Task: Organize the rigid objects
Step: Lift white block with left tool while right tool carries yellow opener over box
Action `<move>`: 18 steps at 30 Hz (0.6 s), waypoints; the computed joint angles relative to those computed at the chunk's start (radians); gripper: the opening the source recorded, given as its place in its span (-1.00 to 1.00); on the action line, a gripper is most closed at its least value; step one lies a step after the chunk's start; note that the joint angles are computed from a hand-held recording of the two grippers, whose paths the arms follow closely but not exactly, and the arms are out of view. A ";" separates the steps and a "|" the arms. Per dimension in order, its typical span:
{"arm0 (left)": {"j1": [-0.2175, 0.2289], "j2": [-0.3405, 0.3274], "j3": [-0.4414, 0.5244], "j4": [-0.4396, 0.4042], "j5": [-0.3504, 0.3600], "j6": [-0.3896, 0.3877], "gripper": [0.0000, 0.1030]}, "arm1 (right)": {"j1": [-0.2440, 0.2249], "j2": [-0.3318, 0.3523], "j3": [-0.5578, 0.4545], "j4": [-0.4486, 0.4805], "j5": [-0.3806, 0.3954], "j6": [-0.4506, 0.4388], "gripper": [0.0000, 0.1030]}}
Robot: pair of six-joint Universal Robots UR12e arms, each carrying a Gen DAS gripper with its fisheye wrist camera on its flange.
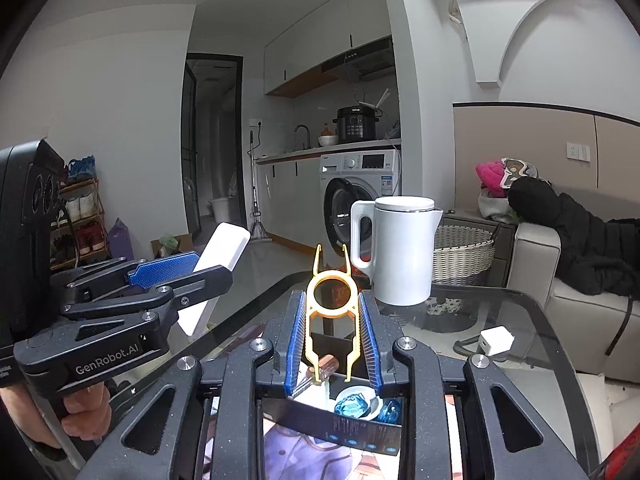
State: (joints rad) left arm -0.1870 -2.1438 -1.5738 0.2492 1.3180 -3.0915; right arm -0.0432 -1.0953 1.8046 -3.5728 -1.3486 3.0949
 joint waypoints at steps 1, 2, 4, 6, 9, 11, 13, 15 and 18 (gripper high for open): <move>-0.001 -0.004 0.008 -0.004 0.003 -0.011 -0.27 | 0.000 0.001 -0.009 0.010 -0.001 0.009 -0.50; -0.001 -0.009 0.015 -0.008 0.007 -0.019 -0.27 | 0.000 0.003 -0.016 0.016 -0.003 0.021 -0.50; -0.004 -0.018 0.031 -0.018 0.017 -0.032 -0.27 | 0.000 0.009 -0.032 0.013 -0.012 0.038 -0.50; -0.007 -0.026 0.044 -0.022 0.023 -0.045 -0.27 | 0.002 0.014 -0.044 0.017 -0.024 0.035 -0.50; -0.008 -0.035 0.059 -0.024 0.025 -0.061 -0.27 | 0.004 0.024 -0.061 0.032 -0.041 0.040 -0.50; -0.009 -0.040 0.068 -0.027 0.028 -0.068 -0.27 | 0.005 0.029 -0.070 0.048 -0.049 0.044 -0.50; -0.010 -0.044 0.076 -0.036 0.028 -0.073 -0.27 | 0.006 0.033 -0.080 0.069 -0.058 0.044 -0.50; -0.011 -0.048 0.081 -0.041 0.027 -0.082 -0.27 | 0.005 0.037 -0.088 0.081 -0.065 0.049 -0.50; -0.013 -0.054 0.092 -0.059 0.026 -0.085 -0.27 | 0.003 0.041 -0.098 0.102 -0.068 0.050 -0.50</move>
State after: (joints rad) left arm -0.1999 -2.1980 -1.4816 0.1900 1.3444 -3.1764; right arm -0.0400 -1.0544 1.7070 -3.4703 -1.4163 3.1446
